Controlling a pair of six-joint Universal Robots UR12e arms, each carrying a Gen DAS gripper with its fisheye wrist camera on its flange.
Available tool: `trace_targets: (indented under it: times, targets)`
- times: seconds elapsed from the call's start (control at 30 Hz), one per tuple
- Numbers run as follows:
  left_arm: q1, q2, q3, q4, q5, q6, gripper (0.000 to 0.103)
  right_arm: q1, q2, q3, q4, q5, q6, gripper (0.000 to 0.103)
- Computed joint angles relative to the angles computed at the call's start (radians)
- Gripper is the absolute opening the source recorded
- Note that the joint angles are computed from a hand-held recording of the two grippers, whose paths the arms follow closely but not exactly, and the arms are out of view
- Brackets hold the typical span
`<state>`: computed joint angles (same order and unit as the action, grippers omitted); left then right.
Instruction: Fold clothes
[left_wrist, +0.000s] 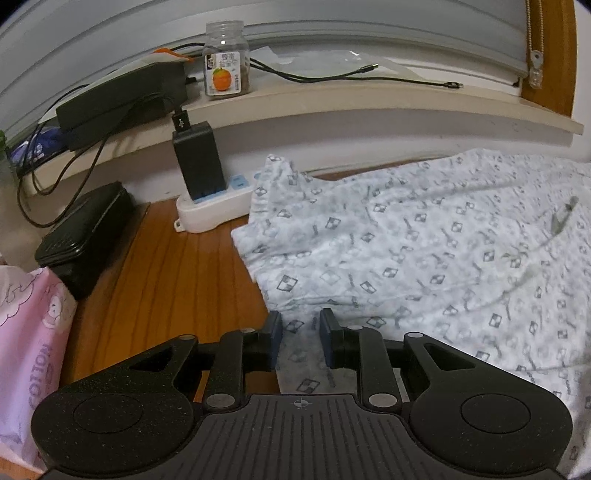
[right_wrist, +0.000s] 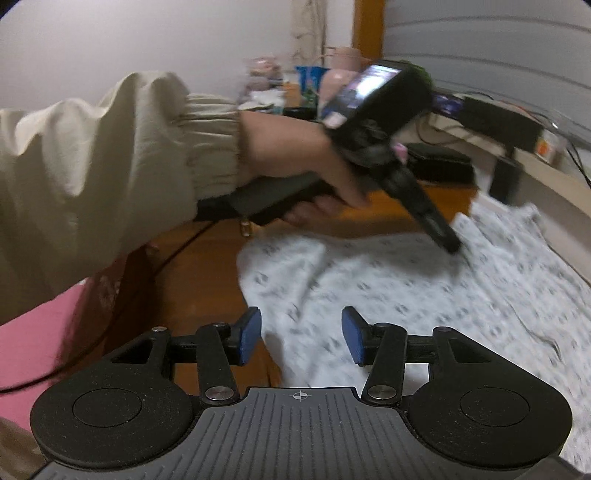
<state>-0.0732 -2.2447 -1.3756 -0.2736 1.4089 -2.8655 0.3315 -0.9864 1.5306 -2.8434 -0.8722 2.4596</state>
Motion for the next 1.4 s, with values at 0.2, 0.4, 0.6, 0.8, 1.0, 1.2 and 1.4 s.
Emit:
trace_targets:
  times: [0.2, 0.4, 0.6, 0.8, 1.0, 1.2, 1.4]
  targets:
    - [0.002, -0.001, 0.007, -0.016, -0.007, -0.003, 0.025, 0.032, 0.019, -0.016, -0.031, -0.03, -0.042, 0.059]
    - [0.003, 0.0, 0.008, -0.021, -0.012, -0.009, 0.025, 0.048, 0.022, -0.019, -0.017, -0.054, -0.115, 0.064]
    - [-0.001, 0.001, 0.005, -0.018, 0.004, -0.015, 0.025, 0.073, 0.024, -0.007, -0.082, -0.171, -0.117, 0.051]
    - [-0.009, 0.027, 0.006, -0.104, 0.047, 0.024, 0.025, 0.05, 0.004, -0.021, -0.014, -0.098, -0.032, 0.004]
    - [0.015, 0.072, -0.06, -0.033, -0.071, -0.044, 0.033, 0.015, -0.059, 0.02, 0.118, 0.08, -0.07, 0.004]
    - [0.008, 0.07, -0.065, -0.076, -0.045, -0.024, 0.033, -0.016, -0.132, 0.049, 0.309, 0.226, -0.175, 0.004]
    - [0.018, 0.068, -0.076, -0.061, -0.05, -0.067, 0.033, -0.046, -0.129, 0.018, 0.25, 0.23, -0.142, 0.004]
